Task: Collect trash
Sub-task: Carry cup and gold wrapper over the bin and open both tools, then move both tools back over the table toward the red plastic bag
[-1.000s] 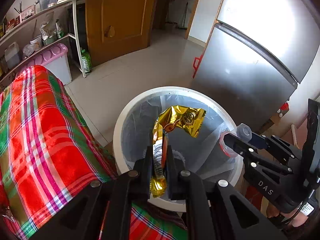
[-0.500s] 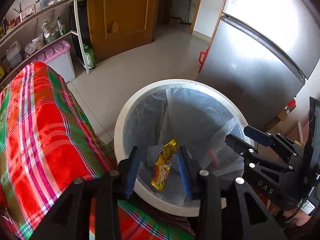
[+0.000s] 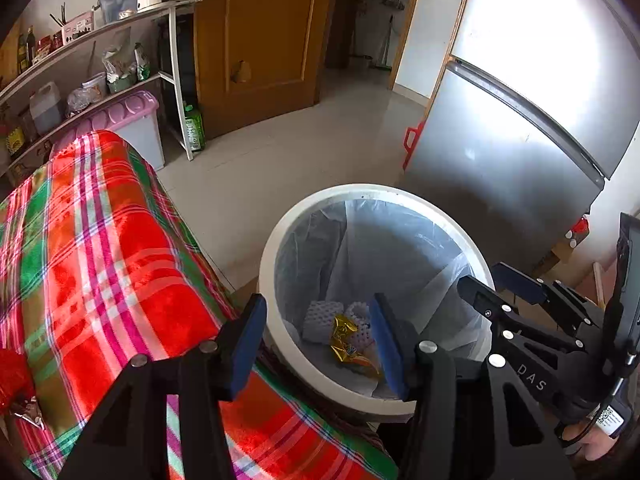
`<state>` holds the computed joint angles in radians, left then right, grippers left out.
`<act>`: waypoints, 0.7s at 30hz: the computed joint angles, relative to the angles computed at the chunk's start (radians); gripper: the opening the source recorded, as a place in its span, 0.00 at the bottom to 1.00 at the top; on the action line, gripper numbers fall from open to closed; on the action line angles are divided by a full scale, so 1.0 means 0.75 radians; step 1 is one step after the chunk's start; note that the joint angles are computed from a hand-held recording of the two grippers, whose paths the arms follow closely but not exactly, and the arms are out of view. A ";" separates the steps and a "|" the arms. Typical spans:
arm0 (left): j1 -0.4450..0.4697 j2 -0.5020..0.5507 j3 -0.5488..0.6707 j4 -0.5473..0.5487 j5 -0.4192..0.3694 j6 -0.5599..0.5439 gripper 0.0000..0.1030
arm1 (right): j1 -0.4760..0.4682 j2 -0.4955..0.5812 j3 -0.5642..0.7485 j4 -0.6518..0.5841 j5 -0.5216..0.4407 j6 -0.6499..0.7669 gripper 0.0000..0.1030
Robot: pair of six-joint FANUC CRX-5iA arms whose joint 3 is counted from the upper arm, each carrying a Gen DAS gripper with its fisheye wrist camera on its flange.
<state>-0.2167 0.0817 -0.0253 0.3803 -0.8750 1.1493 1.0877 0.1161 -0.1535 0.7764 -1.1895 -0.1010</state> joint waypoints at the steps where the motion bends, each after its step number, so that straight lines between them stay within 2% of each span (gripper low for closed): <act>1: 0.007 -0.021 -0.016 -0.001 0.016 -0.005 0.55 | 0.008 0.000 0.004 0.013 -0.007 -0.009 0.49; 8: 0.094 -0.150 -0.137 0.071 0.072 -0.051 0.57 | 0.062 0.019 0.054 0.100 -0.040 -0.033 0.49; 21: 0.323 -0.385 -0.352 0.124 0.136 -0.089 0.59 | 0.114 0.146 0.220 0.176 0.074 0.074 0.49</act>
<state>0.0259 -0.2071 -0.2891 0.4733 -0.7733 1.0825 1.1731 0.2258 0.0115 0.9083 -1.1341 -0.0454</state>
